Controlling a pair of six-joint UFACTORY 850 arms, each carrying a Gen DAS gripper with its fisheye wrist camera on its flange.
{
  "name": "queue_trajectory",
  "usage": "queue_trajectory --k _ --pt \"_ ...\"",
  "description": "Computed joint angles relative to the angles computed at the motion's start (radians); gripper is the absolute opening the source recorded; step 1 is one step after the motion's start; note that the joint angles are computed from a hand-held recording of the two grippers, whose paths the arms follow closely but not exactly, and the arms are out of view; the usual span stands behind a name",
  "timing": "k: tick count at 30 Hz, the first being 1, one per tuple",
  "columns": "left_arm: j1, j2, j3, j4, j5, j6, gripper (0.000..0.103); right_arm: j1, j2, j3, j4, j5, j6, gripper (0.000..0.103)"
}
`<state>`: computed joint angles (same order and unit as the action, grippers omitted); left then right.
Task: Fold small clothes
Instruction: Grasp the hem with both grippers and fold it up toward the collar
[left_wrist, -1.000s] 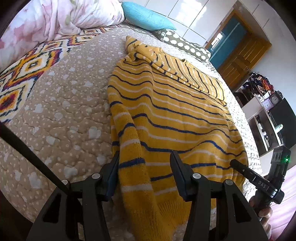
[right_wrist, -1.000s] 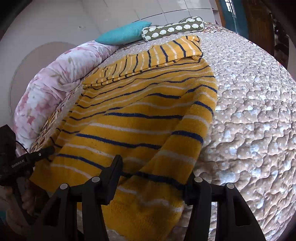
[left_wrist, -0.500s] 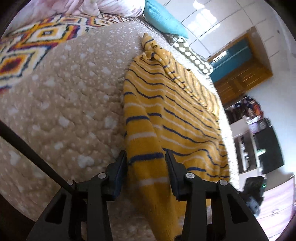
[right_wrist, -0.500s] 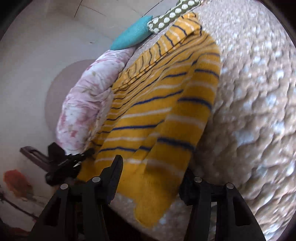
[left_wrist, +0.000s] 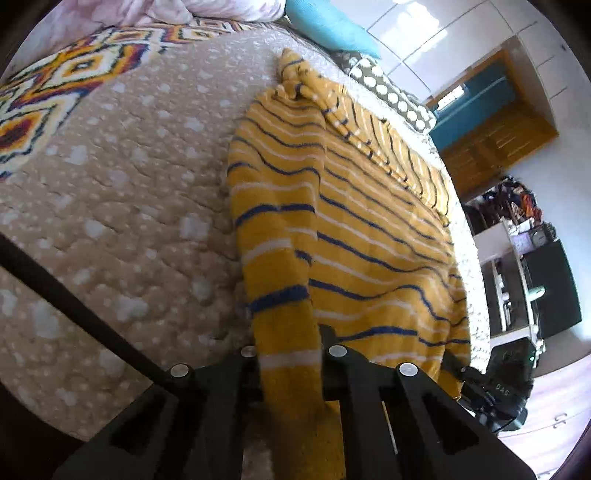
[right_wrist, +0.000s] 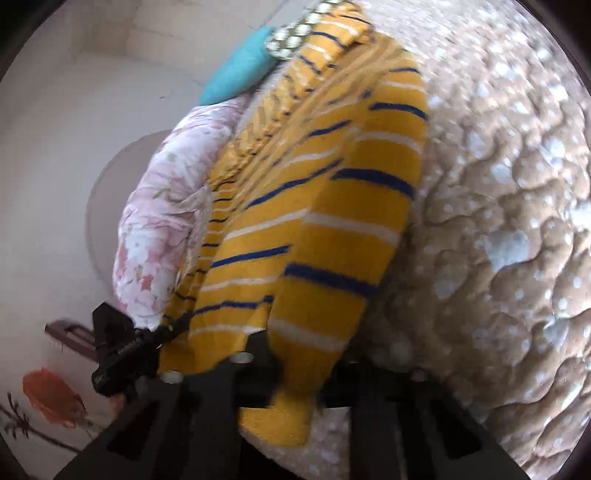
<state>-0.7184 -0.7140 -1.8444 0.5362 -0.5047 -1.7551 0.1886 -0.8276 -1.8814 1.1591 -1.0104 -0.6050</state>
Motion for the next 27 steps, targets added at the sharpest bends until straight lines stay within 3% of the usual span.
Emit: queue_trajectory --k 7,10,13,17,23,27 --pt "-0.052 0.094 0.065 0.185 -0.031 -0.115 0.006 -0.019 0.125 0.111 -0.082 -0.011 -0.095 0.011" --pt "-0.084 0.125 0.093 0.196 -0.040 -0.109 0.006 -0.035 0.210 0.210 -0.101 -0.038 -0.179 0.011" --pt "-0.132 0.136 0.099 0.178 -0.107 -0.071 0.006 -0.038 0.286 0.308 -0.166 -0.053 -0.228 0.011" --pt "-0.163 0.139 0.129 0.122 -0.145 -0.040 0.007 -0.039 0.322 0.383 -0.233 -0.050 -0.226 0.011" --pt "-0.113 0.152 0.118 0.205 -0.119 -0.103 0.007 -0.037 0.264 0.232 -0.192 -0.065 -0.234 0.011" --pt "-0.044 0.050 -0.106 0.261 -0.209 0.010 0.007 0.001 0.164 -0.010 -0.201 -0.017 -0.208 0.011"
